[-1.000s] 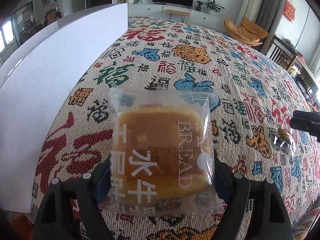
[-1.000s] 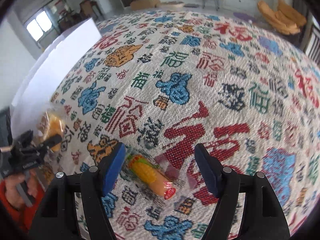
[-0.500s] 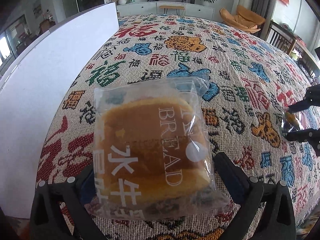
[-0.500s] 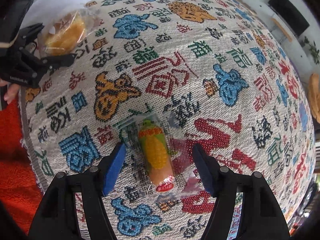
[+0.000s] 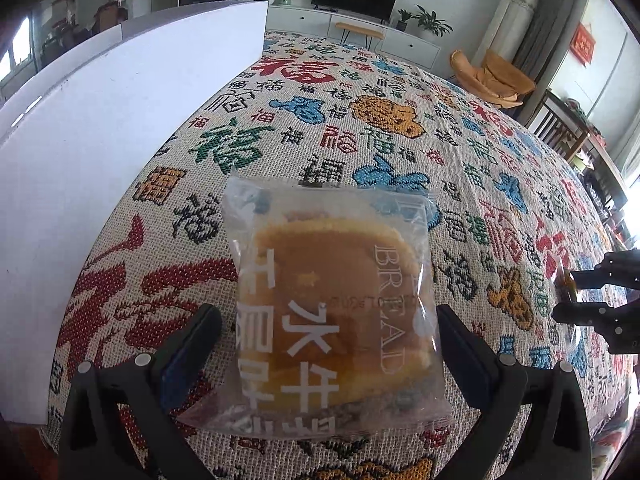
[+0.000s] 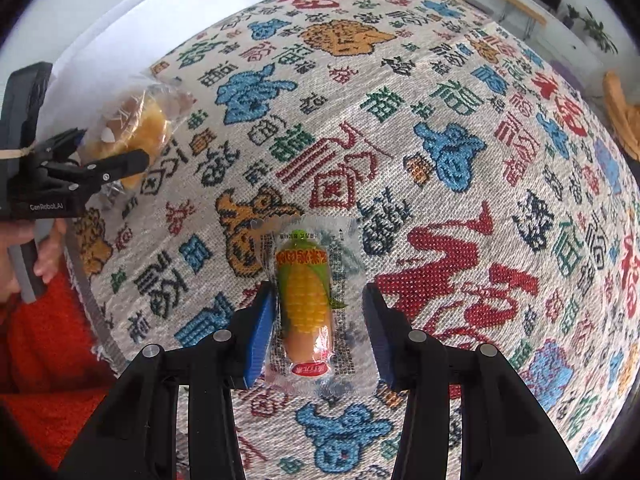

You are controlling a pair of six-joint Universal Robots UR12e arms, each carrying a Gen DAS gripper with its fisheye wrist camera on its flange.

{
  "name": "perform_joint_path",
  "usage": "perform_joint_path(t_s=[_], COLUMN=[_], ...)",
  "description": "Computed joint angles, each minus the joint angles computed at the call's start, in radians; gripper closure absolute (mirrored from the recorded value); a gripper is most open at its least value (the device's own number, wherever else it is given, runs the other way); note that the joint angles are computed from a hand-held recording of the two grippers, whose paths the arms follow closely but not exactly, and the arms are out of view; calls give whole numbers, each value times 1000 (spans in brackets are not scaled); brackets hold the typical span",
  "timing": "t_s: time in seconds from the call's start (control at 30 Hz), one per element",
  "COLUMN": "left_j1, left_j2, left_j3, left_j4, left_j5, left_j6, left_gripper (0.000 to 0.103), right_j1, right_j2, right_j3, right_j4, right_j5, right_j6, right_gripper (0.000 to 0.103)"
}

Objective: Organize snacks

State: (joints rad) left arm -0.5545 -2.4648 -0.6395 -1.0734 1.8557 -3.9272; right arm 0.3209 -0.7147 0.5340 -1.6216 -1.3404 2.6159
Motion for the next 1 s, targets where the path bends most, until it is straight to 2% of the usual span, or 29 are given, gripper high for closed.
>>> perform_joint_path(t_s=[0.13,0.57,0.83,0.87,0.97,1.0], left_j1=[-5,-8,-14,-13,-6,0], left_j2=[-22,-47,-99,-95,-48,-30], left_j3=[45,98,206,198,107,73], left_j4=[-52,-115,-232,-223,-110,-75], left_j5=[20,40,78,73,59,34], left_j6=[16,33,60,60,63,58], left_gripper=[1,1,1,2,31,33], right_j1=[1,-5,-25,-27,-33,-35], right_j2=[-13,-35,-88,-92,-106,-110], right_j3=[22,69,171,179,201,207], right_j4=[-14,-66,-145,-151,-171,-178], right_j5=[39,103,191,199,217,224], right_j6=[32,114,201,211,235,241], right_gripper=[56,56,56,56,56,56])
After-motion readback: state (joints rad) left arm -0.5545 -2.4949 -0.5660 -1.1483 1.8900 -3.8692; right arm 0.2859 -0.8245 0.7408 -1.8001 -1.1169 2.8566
